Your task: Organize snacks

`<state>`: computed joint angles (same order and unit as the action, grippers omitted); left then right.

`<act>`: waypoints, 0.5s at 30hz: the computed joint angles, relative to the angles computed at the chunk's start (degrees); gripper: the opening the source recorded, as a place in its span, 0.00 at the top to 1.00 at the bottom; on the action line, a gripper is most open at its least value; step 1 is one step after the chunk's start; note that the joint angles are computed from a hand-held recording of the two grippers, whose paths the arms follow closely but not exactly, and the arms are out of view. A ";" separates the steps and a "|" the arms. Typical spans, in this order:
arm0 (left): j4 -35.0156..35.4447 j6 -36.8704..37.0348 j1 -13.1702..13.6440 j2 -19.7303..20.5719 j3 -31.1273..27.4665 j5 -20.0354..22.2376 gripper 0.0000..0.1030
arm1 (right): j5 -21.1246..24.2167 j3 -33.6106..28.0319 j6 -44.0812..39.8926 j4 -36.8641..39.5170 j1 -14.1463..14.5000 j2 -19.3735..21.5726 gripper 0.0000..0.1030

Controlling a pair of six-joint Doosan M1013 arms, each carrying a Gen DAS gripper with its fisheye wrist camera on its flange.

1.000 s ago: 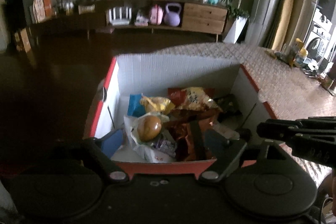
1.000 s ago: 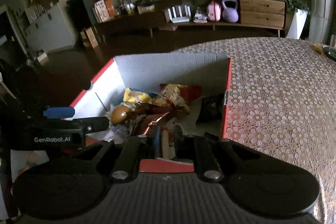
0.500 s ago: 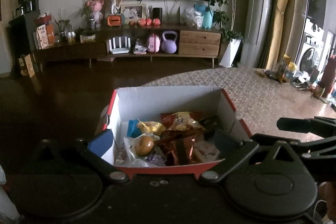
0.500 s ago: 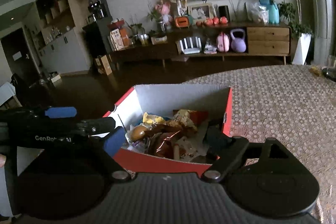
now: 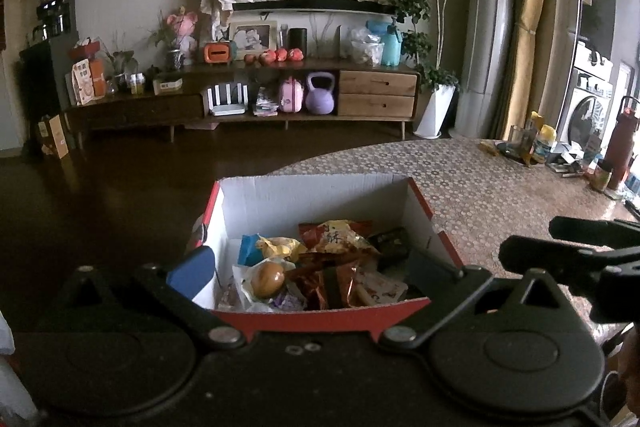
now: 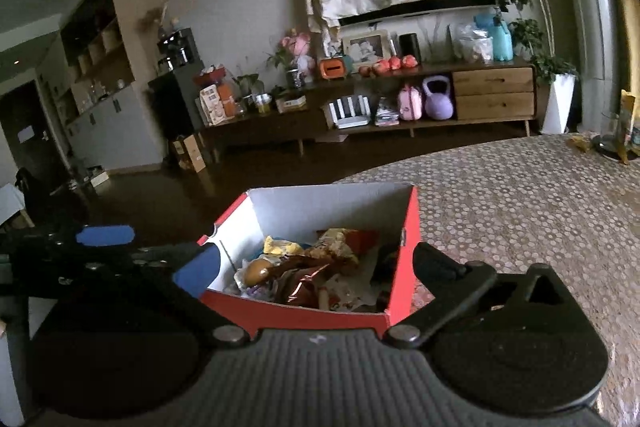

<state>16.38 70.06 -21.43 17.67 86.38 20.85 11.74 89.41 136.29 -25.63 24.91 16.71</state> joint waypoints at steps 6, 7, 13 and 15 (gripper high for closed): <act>-0.98 0.15 0.08 -0.15 -0.14 1.05 0.00 | 1.45 0.03 4.63 -4.11 0.21 -0.06 0.00; -0.18 -0.83 0.02 -0.16 -0.20 1.32 0.00 | 1.66 0.03 6.02 -5.47 0.26 -0.10 0.00; 1.27 -2.81 -0.20 -0.28 -0.73 2.93 0.00 | 3.74 -0.42 11.04 -10.29 0.63 -0.40 0.00; 1.08 -2.62 -0.24 -0.30 -0.88 3.10 0.00 | 4.75 -0.73 11.43 -10.73 0.76 -0.44 0.00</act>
